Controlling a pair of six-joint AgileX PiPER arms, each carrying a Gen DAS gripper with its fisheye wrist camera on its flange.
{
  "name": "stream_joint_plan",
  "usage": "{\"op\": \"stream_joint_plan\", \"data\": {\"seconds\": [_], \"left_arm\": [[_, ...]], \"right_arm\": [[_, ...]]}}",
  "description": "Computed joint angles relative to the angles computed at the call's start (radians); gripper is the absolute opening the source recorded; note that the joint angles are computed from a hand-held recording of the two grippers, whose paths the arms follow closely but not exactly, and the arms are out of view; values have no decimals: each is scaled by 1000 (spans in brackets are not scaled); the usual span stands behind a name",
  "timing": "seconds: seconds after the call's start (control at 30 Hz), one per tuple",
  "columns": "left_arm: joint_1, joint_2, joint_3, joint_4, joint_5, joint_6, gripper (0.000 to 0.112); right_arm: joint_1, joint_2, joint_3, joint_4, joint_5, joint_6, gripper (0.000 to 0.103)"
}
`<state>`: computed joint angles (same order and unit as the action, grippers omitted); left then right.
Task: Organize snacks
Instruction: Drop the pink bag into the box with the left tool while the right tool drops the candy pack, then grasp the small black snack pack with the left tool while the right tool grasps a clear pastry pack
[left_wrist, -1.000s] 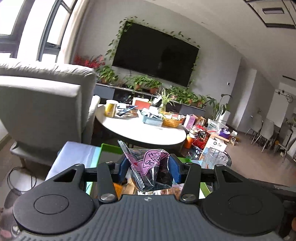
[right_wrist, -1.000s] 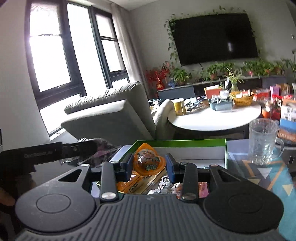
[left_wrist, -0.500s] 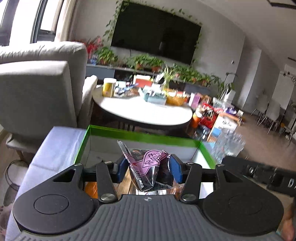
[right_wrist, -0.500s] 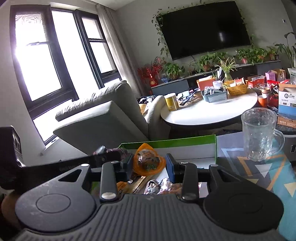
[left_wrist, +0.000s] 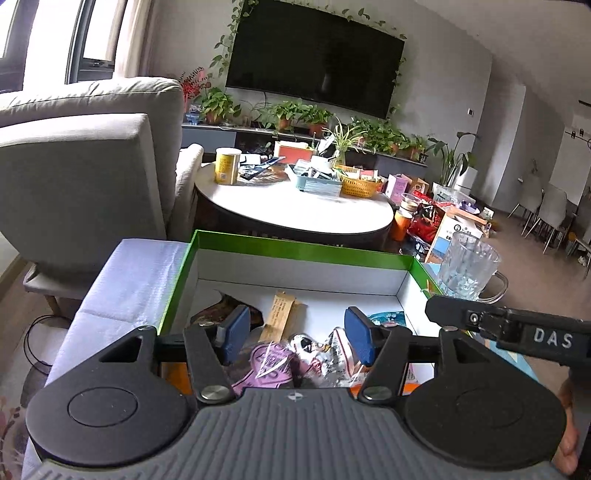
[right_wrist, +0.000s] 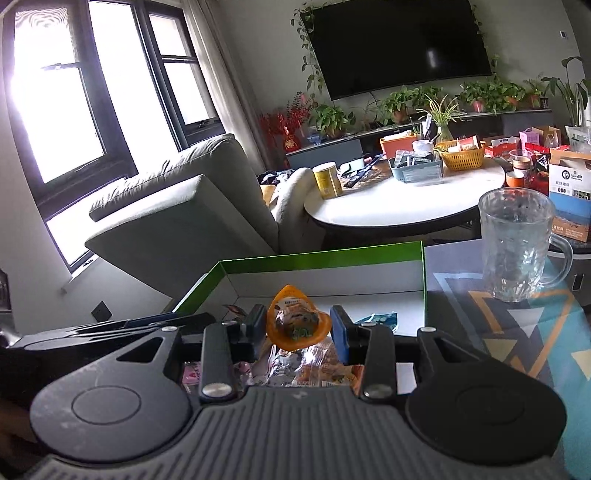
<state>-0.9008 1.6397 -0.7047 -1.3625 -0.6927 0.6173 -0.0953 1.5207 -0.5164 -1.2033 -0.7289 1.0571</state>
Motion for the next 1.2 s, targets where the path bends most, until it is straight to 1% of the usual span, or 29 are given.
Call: {"op": "stream_joint_plan", "data": {"seconds": [0.17,0.4,0.5,0.57,0.6,0.7,0.8,0.93,0.97,1.03,1.13,1.2], "left_arm": [[-22,-28,55,-11,-9,-49,54],[-64,-70,119,-58,-31,-85,55],[-87,-83,142,-76,-47,-97,55],[-98,-91,154,-86,-53,-103,55],[-104,-94,161,-90,-55,-106,55],[-124,-106,176,-112,-65,-106,55],[-154,-130,204,-132,-74,-105,55],[-254,-171,265,-198,-102,-92,56],[-275,-184,283,-202,-97,-93,59],[-331,-211,331,-189,-70,-90,61],[-409,-235,359,-228,0,7,61],[-458,-244,375,-231,31,36,61]], "right_arm": [[16,2,-2,-4,21,4,40],[78,36,-6,51,100,-17,40],[94,30,-9,42,133,11,41],[88,20,-6,24,135,33,47],[87,13,-1,29,139,28,49],[90,-9,12,44,151,2,49],[76,-21,21,17,136,23,50],[39,-50,53,-24,105,39,50],[25,-61,64,-38,96,44,51],[24,-79,76,-52,102,59,51],[18,-110,95,-87,102,81,51],[22,-139,111,-97,112,82,51]]}}
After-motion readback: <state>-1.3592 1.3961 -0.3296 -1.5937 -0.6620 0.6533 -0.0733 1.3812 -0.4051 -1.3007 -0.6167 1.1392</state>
